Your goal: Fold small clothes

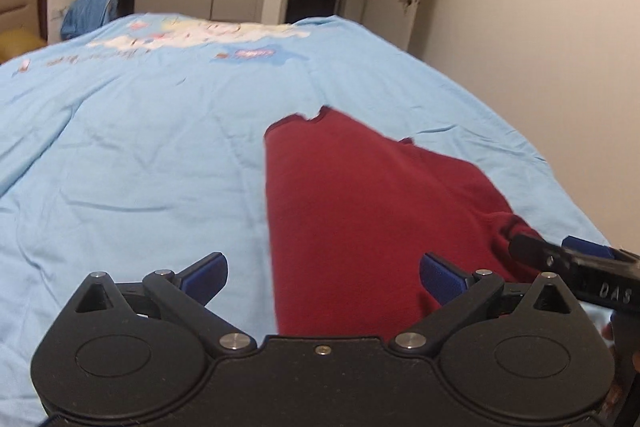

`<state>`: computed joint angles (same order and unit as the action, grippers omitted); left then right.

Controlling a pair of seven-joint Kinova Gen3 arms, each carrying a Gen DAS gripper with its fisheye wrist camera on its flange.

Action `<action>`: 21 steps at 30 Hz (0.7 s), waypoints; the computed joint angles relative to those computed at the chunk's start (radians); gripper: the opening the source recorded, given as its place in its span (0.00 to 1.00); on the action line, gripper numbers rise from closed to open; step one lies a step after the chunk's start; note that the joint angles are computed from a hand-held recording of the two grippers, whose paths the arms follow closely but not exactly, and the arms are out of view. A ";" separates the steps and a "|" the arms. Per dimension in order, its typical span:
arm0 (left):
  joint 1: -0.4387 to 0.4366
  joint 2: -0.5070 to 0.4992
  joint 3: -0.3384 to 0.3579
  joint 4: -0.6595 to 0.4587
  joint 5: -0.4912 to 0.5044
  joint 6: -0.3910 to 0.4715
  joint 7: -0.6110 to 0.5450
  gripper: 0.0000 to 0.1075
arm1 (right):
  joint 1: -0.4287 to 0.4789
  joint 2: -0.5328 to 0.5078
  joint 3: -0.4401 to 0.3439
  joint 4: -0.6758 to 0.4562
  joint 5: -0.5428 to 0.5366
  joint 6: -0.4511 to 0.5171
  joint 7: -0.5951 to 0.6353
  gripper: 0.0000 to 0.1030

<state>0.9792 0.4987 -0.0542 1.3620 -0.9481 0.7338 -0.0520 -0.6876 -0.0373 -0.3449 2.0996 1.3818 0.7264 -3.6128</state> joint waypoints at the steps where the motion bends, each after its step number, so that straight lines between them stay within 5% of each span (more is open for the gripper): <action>1: -0.009 -0.003 0.005 0.005 0.016 -0.001 -0.001 0.95 | -0.007 0.007 -0.007 -0.003 0.000 0.007 0.013 1.00; 7: -0.057 -0.005 0.038 0.016 0.119 0.010 -0.058 0.95 | -0.048 0.049 -0.011 -0.029 -0.072 0.067 0.083 1.00; 21: -0.063 -0.011 0.020 0.038 0.186 -0.029 -0.090 0.95 | -0.059 0.035 -0.015 0.065 -0.094 0.076 -0.126 1.00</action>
<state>0.9158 0.4872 -0.0343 1.3999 -0.7622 0.7043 -0.1417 -0.7462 -0.0021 -0.3601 2.1645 1.2882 0.8019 -3.7387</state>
